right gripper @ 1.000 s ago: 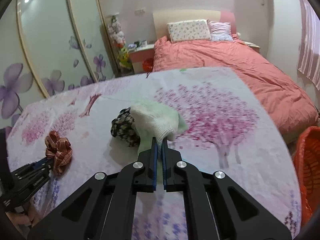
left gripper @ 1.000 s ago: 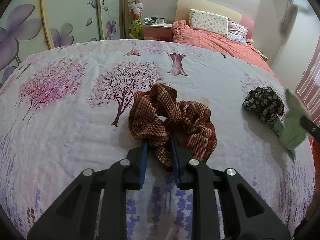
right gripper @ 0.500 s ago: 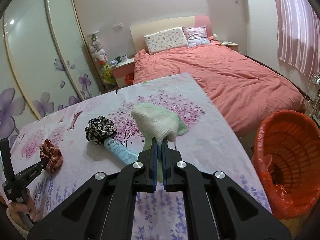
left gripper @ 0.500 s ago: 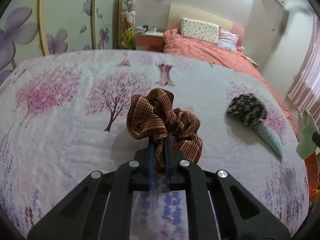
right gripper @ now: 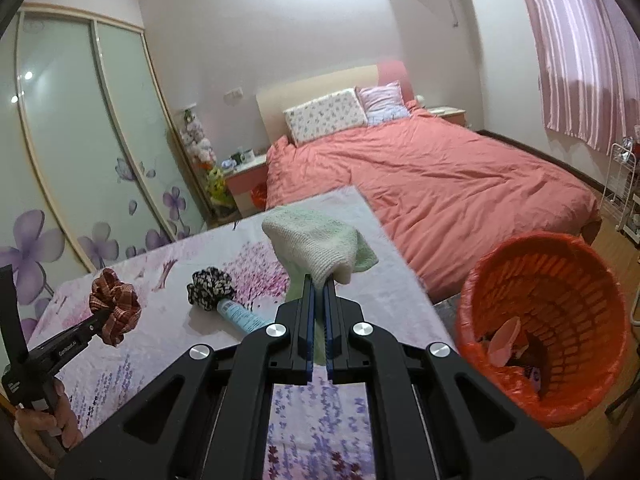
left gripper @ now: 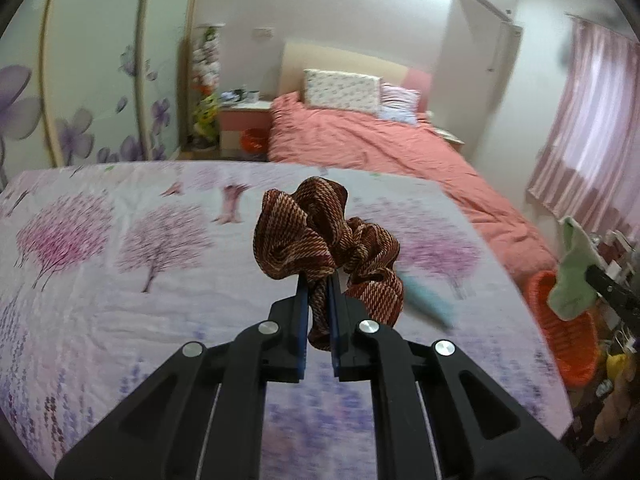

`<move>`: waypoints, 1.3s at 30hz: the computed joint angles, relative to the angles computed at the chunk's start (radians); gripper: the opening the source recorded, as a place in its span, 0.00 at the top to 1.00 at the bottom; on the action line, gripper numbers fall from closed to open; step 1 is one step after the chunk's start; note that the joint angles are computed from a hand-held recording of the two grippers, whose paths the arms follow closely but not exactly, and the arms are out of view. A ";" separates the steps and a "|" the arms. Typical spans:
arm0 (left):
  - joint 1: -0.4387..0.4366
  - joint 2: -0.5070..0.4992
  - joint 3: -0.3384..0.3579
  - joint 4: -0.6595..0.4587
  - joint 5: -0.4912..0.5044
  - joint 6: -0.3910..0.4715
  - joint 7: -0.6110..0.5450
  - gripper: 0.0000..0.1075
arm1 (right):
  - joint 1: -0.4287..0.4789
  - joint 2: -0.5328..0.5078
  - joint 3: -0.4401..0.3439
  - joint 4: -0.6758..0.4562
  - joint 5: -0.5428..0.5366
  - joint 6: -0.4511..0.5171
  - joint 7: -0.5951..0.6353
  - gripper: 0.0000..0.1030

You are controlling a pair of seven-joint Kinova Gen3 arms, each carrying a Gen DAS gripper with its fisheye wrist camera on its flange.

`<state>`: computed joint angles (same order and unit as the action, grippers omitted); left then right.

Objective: Collect trash
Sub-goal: 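Carry the scrunchie with the left tool while the right tool carries the sock to the basket, then open both tools over the basket to drop the scrunchie and sock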

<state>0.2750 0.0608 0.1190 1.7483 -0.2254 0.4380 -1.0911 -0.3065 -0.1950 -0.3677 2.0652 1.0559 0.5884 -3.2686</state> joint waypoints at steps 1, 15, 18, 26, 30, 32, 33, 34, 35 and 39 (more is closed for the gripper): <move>0.009 -0.004 0.008 -0.003 0.001 0.000 -0.001 0.91 | 0.001 -0.009 -0.003 0.005 0.004 0.007 -0.007 0.96; 0.141 0.024 0.093 -0.082 0.078 -0.017 -0.108 0.91 | 0.135 -0.176 -0.038 0.120 -0.040 0.031 -0.046 0.96; 0.174 0.048 0.105 -0.111 0.105 -0.024 -0.133 0.91 | 0.186 -0.199 -0.038 0.144 -0.053 0.010 -0.044 0.96; 0.265 0.165 0.133 -0.228 0.175 -0.019 -0.215 0.91 | 0.304 -0.256 0.032 0.212 -0.105 -0.111 0.009 0.96; 0.316 0.234 0.130 -0.298 0.186 -0.001 -0.249 0.91 | 0.376 -0.255 0.065 0.235 -0.115 -0.192 0.035 0.96; 0.342 0.275 0.129 -0.341 0.191 0.015 -0.267 0.90 | 0.409 -0.254 0.082 0.246 -0.125 -0.233 0.054 0.96; 0.358 0.295 0.122 -0.364 0.189 0.025 -0.269 0.90 | 0.430 -0.252 0.089 0.254 -0.129 -0.257 0.061 0.96; 0.374 0.323 0.120 -0.400 0.187 0.044 -0.275 0.90 | 0.451 -0.246 0.095 0.258 -0.133 -0.281 0.068 0.96; 0.385 0.339 0.115 -0.418 0.188 0.053 -0.279 0.90 | 0.471 -0.239 0.099 0.261 -0.139 -0.300 0.077 0.96; 0.433 0.418 0.089 -0.513 0.180 0.109 -0.283 0.86 | 0.530 -0.219 0.116 0.277 -0.172 -0.372 0.122 0.95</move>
<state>0.7082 0.4789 0.2075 1.2356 -0.0453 0.5465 -1.3743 0.2232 -0.4144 -0.2516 2.3424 0.8840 0.2165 -3.1467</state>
